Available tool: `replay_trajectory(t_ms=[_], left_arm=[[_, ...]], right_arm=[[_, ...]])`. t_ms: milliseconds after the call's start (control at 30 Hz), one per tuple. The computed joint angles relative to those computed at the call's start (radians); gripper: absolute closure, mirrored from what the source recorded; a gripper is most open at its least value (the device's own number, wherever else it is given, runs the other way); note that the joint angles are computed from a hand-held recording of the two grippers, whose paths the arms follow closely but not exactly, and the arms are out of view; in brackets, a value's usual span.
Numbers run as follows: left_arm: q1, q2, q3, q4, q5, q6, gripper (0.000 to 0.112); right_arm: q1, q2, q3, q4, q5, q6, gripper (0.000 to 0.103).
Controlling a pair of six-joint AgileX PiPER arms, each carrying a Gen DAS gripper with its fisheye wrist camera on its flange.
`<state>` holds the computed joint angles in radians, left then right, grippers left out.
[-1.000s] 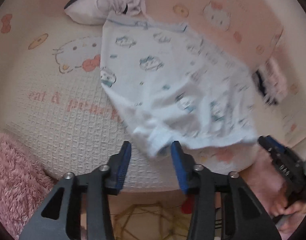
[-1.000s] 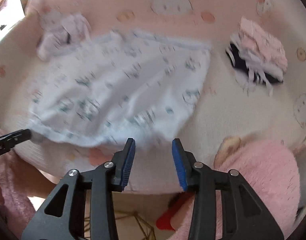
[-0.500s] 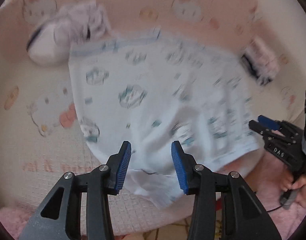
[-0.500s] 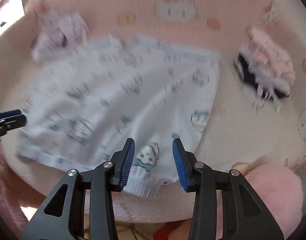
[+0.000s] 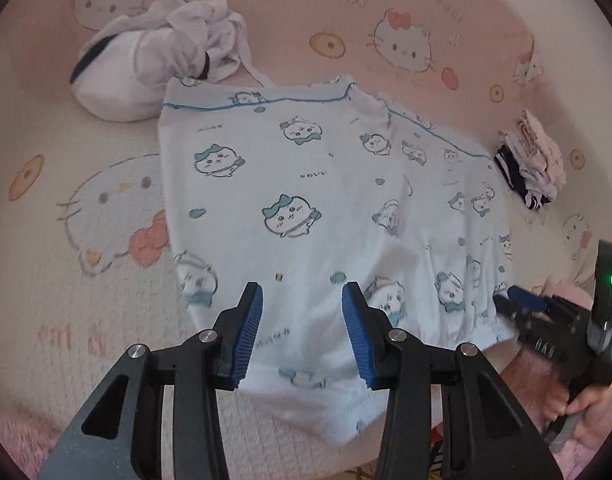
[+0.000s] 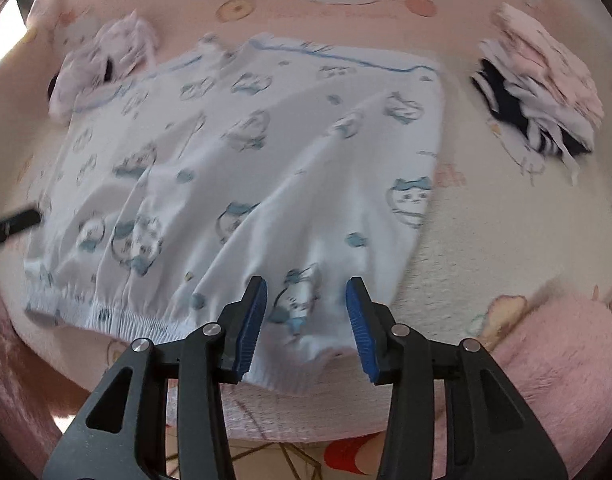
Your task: Fold clothes
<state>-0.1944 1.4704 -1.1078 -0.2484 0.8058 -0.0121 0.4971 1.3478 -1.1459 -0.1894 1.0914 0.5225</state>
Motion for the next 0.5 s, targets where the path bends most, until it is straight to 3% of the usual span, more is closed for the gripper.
replay_trajectory(t_ms=[233, 333, 500], left_arm=[[-0.038, 0.195, -0.18, 0.08, 0.033, 0.131, 0.069], [-0.046, 0.272, -0.251, 0.161, 0.034, 0.133, 0.069], [0.087, 0.367, -0.385, 0.05, 0.062, 0.215, 0.069]], right_arm=[[0.043, 0.08, -0.13, -0.01, -0.011, -0.051, 0.062], [0.074, 0.196, -0.27, -0.032, -0.003, -0.116, 0.062], [-0.009, 0.441, -0.573, 0.083, 0.057, -0.24, 0.062]])
